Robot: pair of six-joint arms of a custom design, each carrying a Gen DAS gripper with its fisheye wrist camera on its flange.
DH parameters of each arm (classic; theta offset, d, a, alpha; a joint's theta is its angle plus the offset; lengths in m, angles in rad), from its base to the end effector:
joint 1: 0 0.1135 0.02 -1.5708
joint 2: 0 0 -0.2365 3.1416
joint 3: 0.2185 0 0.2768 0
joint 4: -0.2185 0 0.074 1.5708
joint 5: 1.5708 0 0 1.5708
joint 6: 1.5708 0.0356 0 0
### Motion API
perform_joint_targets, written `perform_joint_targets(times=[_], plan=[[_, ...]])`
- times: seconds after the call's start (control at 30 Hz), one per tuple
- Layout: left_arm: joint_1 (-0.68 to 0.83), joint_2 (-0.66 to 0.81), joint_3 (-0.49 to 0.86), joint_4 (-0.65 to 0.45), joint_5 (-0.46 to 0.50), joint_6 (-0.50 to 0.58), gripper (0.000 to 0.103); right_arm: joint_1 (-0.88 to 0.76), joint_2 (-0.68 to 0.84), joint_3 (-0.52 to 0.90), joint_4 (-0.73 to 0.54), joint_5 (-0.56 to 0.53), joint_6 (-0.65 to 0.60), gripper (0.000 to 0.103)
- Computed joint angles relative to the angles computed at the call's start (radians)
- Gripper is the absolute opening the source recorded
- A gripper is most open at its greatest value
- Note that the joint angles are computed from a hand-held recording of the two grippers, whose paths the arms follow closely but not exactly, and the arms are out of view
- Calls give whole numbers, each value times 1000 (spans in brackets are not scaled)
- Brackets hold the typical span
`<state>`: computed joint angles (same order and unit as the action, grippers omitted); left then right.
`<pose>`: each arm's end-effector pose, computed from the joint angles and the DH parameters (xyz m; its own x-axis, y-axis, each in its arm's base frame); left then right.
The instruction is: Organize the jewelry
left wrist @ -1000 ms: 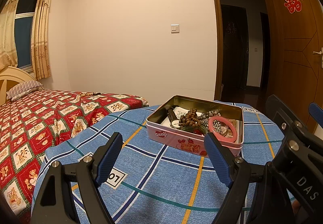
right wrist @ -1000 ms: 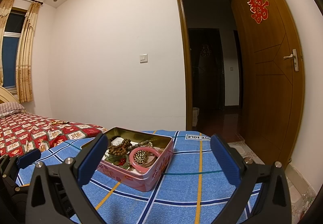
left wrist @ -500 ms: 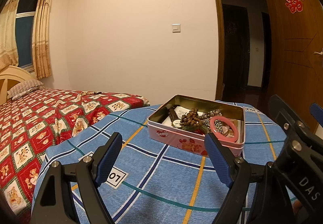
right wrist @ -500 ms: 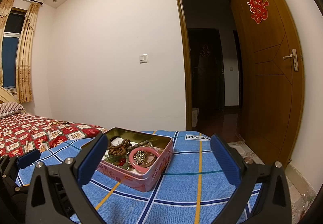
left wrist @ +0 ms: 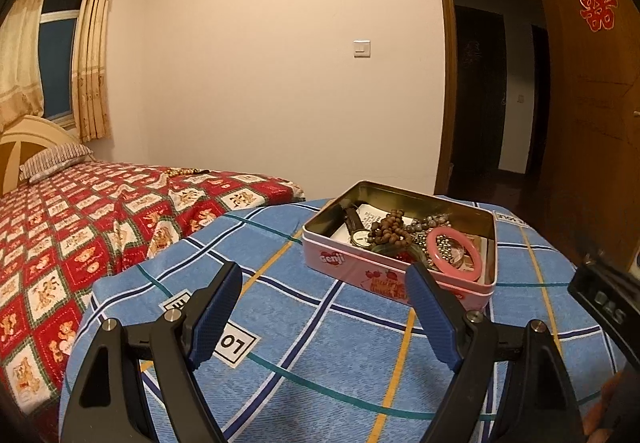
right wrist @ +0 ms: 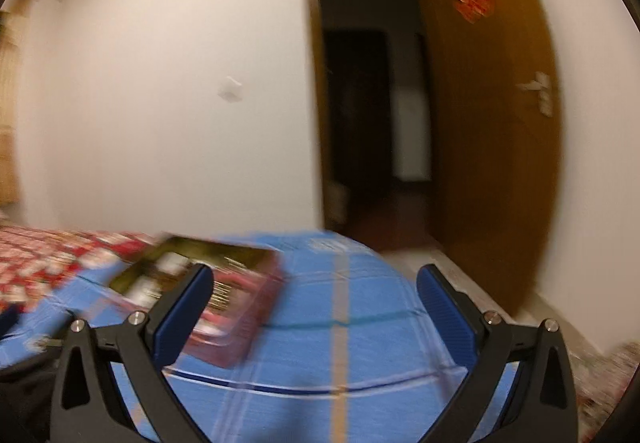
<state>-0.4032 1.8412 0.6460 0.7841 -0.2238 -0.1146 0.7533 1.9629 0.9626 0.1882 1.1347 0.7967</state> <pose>0.3138 -0.1253 0.0686 -0.3875 0.0441 -0.9208 0.1521 0.9882 -0.0167 0.2906 0.2282 0.0724 -0.2514 0.1783 -0.9513 0.4945 0.8686 0.0321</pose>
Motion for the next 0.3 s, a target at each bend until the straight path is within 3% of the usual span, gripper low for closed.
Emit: perform_joint_targets(times=[0.07,0.1,0.17,0.3], plan=[[7,1,-1,2,27,-6,84,-37,6,64,-252,-32,171,103],[7,1,-1,3,29,-9,84,-60,0,67,-295,-75,204,103],[5,0,-3,8,32,-6,84,-93,-17,52,-309,-145,224,103],[-3,2,1,1,12,-1,84,-101,-20,56,-337,-152,233,103]])
